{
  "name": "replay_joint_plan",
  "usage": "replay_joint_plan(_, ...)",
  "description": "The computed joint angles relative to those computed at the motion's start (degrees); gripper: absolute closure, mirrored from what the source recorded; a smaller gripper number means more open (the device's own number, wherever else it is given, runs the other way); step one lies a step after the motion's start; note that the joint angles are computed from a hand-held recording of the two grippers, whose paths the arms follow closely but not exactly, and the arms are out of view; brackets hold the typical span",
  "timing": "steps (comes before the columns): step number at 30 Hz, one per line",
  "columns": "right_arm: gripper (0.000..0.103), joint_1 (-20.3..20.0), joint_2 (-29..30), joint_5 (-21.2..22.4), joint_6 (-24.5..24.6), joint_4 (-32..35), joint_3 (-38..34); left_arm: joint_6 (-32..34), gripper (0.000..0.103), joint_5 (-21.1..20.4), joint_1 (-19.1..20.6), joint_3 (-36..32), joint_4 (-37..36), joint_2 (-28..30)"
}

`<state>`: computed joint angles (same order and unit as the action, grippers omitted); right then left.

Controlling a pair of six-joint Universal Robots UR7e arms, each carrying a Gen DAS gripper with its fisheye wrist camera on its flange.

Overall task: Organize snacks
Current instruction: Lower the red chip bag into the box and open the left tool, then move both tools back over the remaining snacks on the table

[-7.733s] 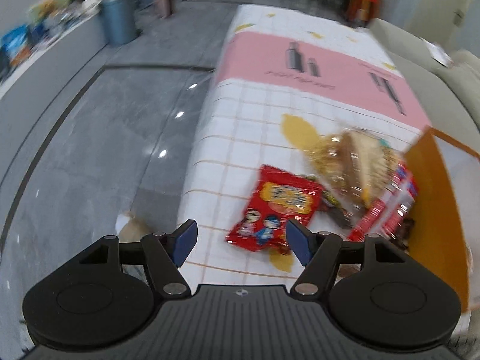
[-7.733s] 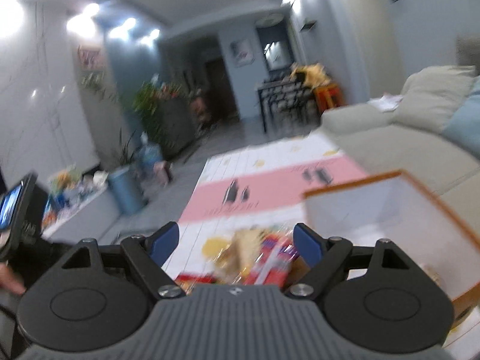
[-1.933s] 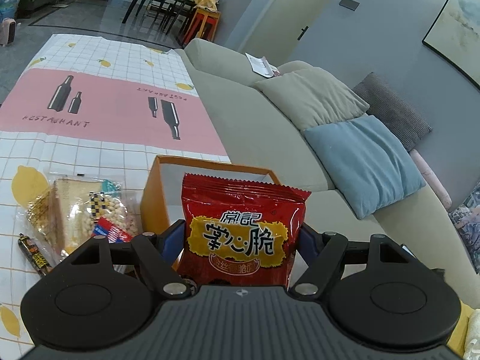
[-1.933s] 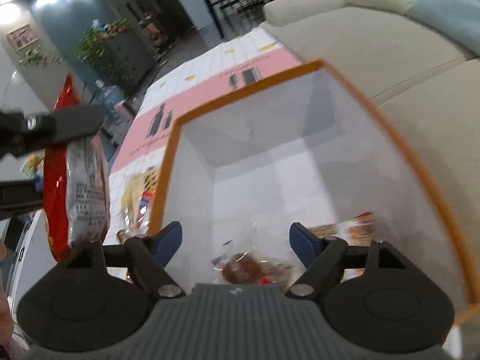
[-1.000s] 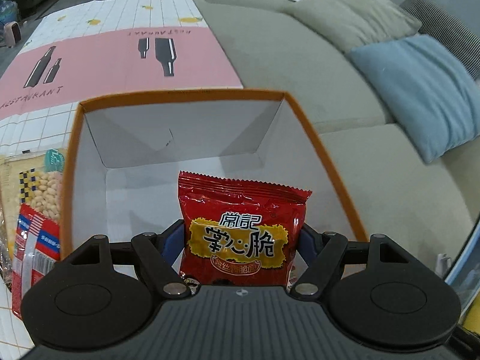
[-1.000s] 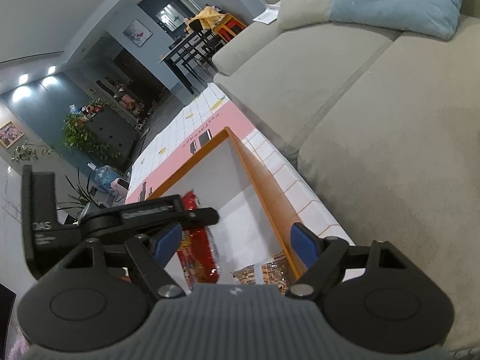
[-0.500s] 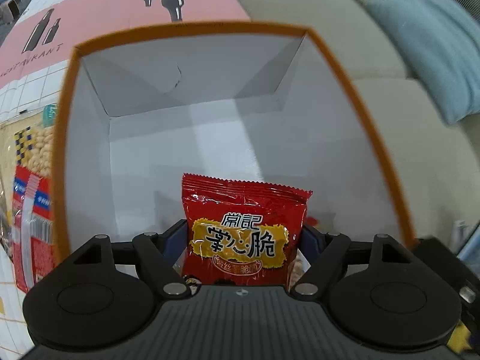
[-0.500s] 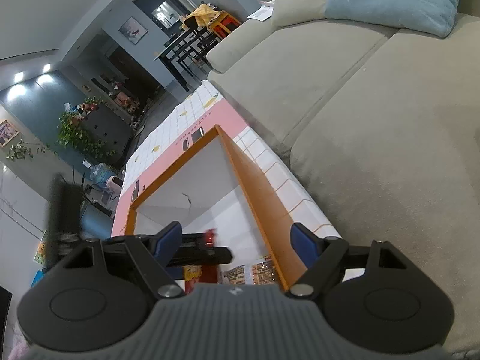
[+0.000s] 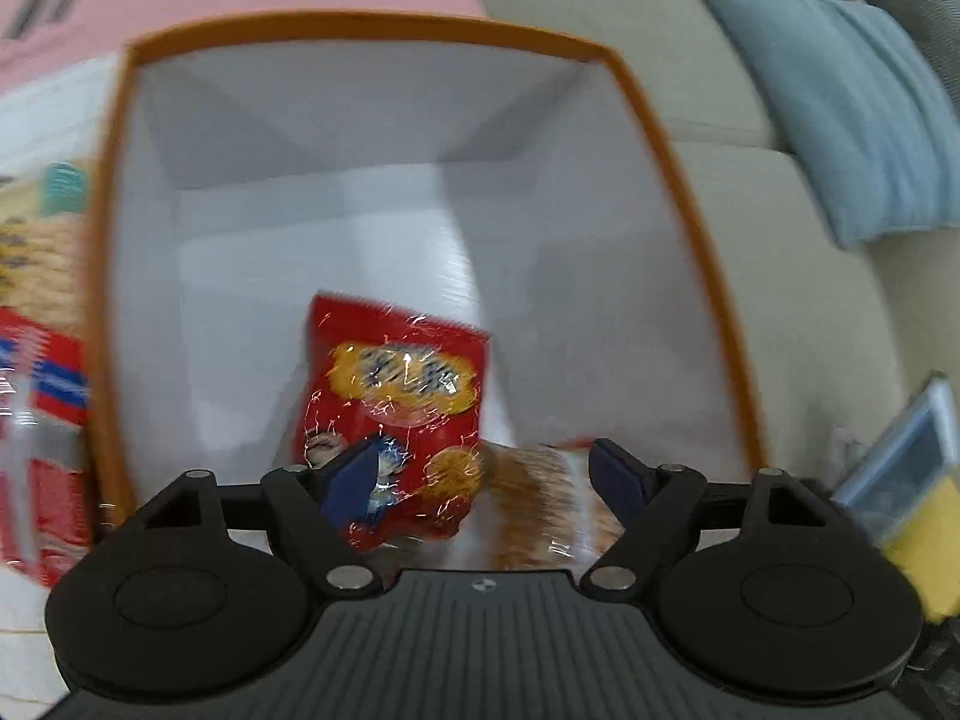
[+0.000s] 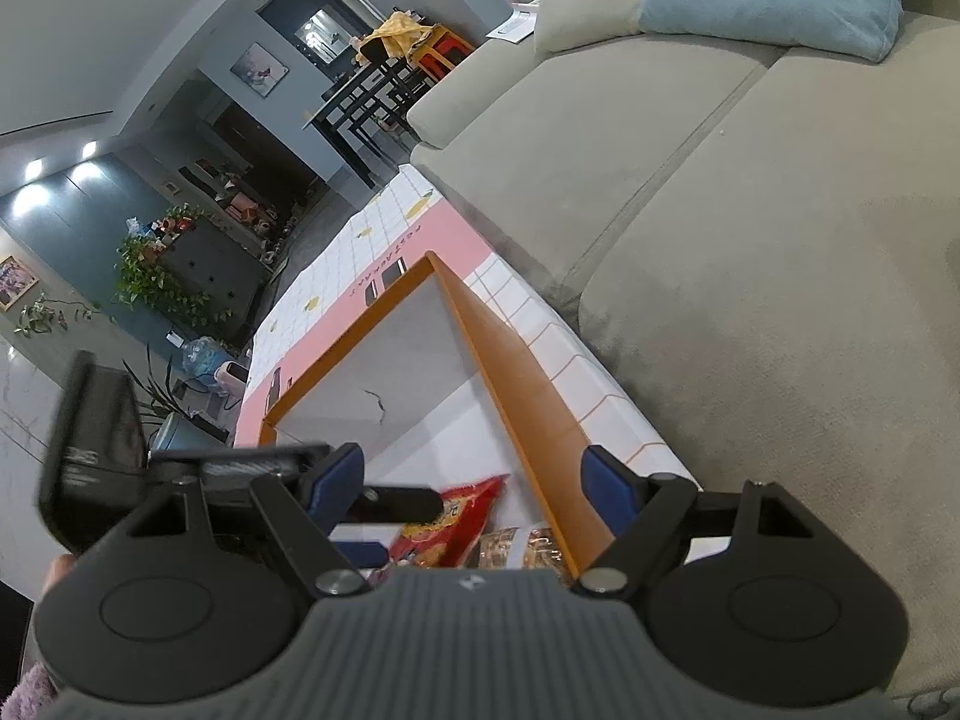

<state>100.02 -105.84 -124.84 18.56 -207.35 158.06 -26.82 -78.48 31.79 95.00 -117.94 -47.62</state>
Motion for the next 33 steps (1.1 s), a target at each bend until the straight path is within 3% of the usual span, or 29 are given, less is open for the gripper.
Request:
replay_joint_plan(2,0.025,0.1,-0.4,-0.2,0.1,0.0,0.1,0.2,0.01,2.7,-1.2,2.7,-2.8,-1.8)
replay_joint_plan(8,0.025,0.4,0.1,-1.2,0.6,-2.0,0.3,5.8,0.011,0.5,-3.0,5.4,-5.8,-2.8)
replay_joint_plan(11,0.027,0.0,0.3,0.6,-0.6,-3.2,0.5,6.6,0.02,-0.2,-3.8,5.3,-5.1,-1.5)
replay_joint_plan(17,0.028,1.1,1.1,-0.4,-2.2,-3.2,0.2,6.0,0.025,1.3,-5.4,2.7,0.2,2.9)
replay_joint_plan(22,0.028,0.2,0.0,0.6,-1.6,-3.7,0.6,8.6,0.026,-4.5,-5.2,3.2,-0.8,2.8)
replay_joint_plan(33,0.028,-0.4,-0.9,1.8,-1.6,-4.3,1.2,7.5,0.022,0.4,-6.9,6.8,-4.5,-5.6)
